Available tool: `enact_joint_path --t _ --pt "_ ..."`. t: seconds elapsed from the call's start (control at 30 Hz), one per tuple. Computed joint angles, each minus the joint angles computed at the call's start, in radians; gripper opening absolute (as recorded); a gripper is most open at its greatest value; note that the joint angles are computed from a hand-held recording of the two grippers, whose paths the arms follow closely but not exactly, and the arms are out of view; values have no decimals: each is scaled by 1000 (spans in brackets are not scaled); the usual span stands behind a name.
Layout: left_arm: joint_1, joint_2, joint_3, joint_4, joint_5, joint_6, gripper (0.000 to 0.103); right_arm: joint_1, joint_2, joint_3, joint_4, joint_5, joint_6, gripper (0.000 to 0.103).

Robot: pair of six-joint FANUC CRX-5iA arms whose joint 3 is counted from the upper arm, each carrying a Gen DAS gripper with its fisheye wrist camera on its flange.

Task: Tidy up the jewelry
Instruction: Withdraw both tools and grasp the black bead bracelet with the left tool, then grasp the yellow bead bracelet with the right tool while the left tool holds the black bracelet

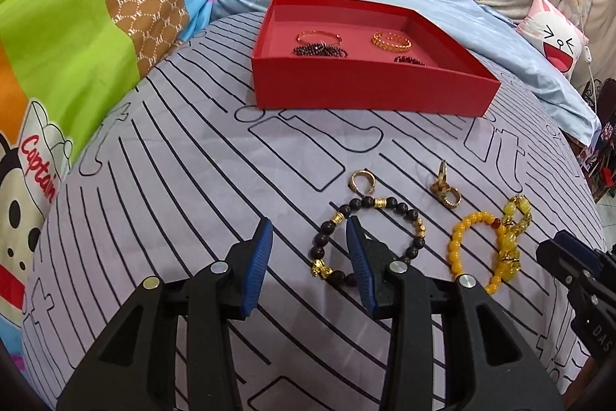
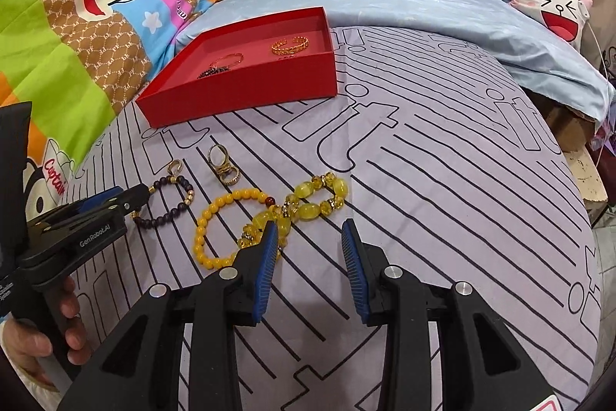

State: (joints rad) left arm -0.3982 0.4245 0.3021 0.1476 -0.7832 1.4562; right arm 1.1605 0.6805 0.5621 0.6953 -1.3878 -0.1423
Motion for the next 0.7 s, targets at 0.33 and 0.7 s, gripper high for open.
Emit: enact_joint_path --t 0.33,0.7 --pt "-12 5 3 -23 10 -1 21 -3 -9 -20 -5 21 -14 34" --pt "9 -27 -55 10 39 -12 7 -5 -3 -6 -6 59 -11 34"
